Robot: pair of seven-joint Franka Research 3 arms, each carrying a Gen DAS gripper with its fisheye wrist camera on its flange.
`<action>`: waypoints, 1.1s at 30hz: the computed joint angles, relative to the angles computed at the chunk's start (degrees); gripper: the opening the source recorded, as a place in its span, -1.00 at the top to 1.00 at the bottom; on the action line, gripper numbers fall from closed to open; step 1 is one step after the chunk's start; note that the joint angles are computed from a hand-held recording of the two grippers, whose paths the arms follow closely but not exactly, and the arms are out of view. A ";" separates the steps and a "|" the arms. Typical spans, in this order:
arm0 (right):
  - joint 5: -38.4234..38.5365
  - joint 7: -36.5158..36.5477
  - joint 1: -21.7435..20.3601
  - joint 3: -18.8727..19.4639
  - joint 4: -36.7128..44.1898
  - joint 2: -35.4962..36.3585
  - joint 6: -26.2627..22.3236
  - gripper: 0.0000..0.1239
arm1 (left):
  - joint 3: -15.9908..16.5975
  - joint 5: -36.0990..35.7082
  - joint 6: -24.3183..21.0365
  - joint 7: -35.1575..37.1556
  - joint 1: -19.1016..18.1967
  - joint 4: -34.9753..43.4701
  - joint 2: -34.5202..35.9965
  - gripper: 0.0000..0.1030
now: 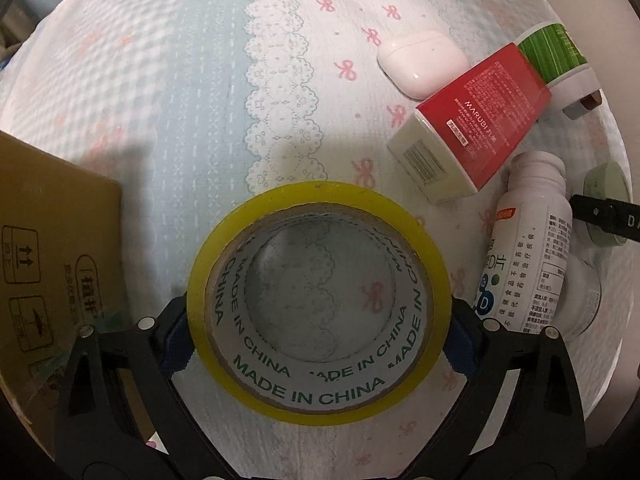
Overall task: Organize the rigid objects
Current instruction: 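Grasp the yellow tape roll with the left tool while the right tool grasps the pale green lid, then carry the tape roll and green lid into the cardboard box with both tools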
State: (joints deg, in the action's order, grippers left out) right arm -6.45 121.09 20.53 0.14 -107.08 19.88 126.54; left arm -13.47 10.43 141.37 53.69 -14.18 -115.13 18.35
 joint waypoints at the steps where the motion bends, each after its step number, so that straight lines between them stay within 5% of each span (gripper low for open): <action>1: 0.06 -0.05 -0.08 -0.05 0.17 0.25 0.04 -0.06 | -0.02 -0.07 0.08 0.05 0.02 -0.03 -0.01 -0.87; 14: 2.33 -2.93 -2.52 0.01 -5.28 -6.28 4.20 -0.06 | 0.20 -0.91 0.51 0.15 0.81 -3.42 -6.39 -0.87; 22: 0.73 -6.07 -3.50 1.86 -8.81 -16.31 5.61 -0.06 | 0.42 0.97 -1.60 -3.14 0.50 -5.40 -17.24 -0.87; 33: 1.79 -6.07 0.92 8.81 -6.39 -26.46 1.66 -0.06 | 2.71 1.55 -9.52 -3.38 2.91 -7.39 -35.69 -0.87</action>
State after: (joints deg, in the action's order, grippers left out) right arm -4.66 115.02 21.45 8.96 -113.47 -6.58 128.20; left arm -10.76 11.97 131.85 50.31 -11.27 -122.52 -17.34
